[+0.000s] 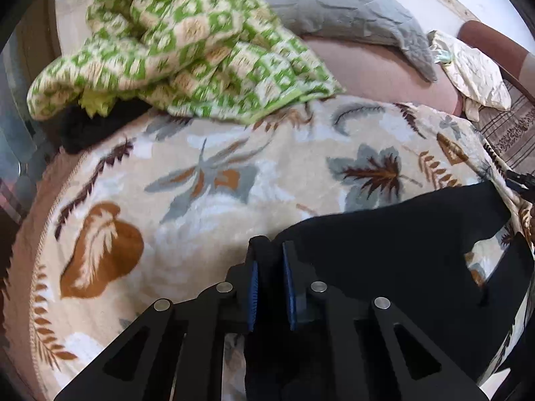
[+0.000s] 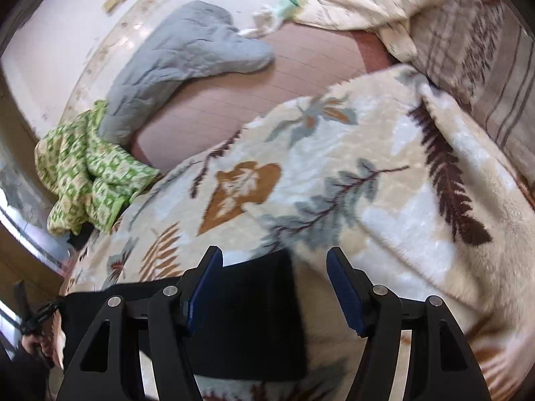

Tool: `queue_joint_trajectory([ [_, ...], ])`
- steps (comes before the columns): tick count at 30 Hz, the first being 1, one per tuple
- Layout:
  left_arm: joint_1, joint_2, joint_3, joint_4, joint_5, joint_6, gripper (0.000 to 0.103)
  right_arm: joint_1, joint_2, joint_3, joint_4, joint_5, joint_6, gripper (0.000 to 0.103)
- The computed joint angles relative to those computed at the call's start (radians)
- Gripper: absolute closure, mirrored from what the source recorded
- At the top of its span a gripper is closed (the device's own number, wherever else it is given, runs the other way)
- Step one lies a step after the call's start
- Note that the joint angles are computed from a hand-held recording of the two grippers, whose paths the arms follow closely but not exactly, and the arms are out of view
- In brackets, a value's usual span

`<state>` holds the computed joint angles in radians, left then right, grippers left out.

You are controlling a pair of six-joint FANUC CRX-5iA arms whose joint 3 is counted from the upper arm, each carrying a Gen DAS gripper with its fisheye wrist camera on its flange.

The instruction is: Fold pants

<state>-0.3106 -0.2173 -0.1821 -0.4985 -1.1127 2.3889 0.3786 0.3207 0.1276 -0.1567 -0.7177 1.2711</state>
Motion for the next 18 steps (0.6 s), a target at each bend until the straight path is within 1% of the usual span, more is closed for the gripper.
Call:
queue_joint_trajectory([
  [2,-0.026,0.012,0.024,-0.027,-0.018,0.010,0.093,-0.038,0.024,0.044,-0.078,-0.032,0.011,0.036],
  [4,-0.057,0.032,0.054,-0.069,-0.061,0.046,0.094,-0.072,0.043,0.087,-0.170,-0.069,0.047,0.037],
  [6,-0.073,0.050,0.074,-0.096,-0.094,0.090,0.094,-0.089,0.066,0.127,-0.218,-0.115,0.080,0.037],
  [8,-0.077,0.059,0.081,-0.100,-0.100,0.125,0.094,-0.098,0.095,0.168,-0.257,-0.165,0.114,0.040],
  [9,-0.079,0.068,0.087,-0.100,-0.106,0.130,0.094,-0.099,0.115,0.193,-0.272,-0.196,0.131,0.043],
  [10,-0.086,0.080,0.099,-0.112,-0.122,0.136,0.094,-0.098,0.128,0.210,-0.281,-0.217,0.141,0.046],
  [11,-0.093,0.089,0.107,-0.118,-0.134,0.147,0.094,-0.096,0.151,0.235,-0.288,-0.245,0.155,0.053],
  [12,-0.093,0.093,0.112,-0.120,-0.136,0.149,0.094,-0.091,0.167,0.251,-0.278,-0.260,0.156,0.057],
  [14,-0.100,0.099,0.121,-0.127,-0.147,0.170,0.094,-0.072,0.182,0.251,-0.234,-0.247,0.131,0.058],
  [15,-0.099,0.099,0.122,-0.128,-0.145,0.173,0.094,-0.065,0.190,0.250,-0.207,-0.236,0.111,0.060],
  [16,-0.099,0.098,0.122,-0.130,-0.143,0.176,0.094,-0.062,0.198,0.255,-0.194,-0.236,0.105,0.065],
  [17,-0.102,0.099,0.123,-0.134,-0.144,0.177,0.094,-0.060,0.201,0.254,-0.184,-0.235,0.104,0.068],
  [18,-0.105,0.100,0.124,-0.138,-0.148,0.179,0.094,-0.056,0.204,0.255,-0.168,-0.236,0.101,0.075],
])
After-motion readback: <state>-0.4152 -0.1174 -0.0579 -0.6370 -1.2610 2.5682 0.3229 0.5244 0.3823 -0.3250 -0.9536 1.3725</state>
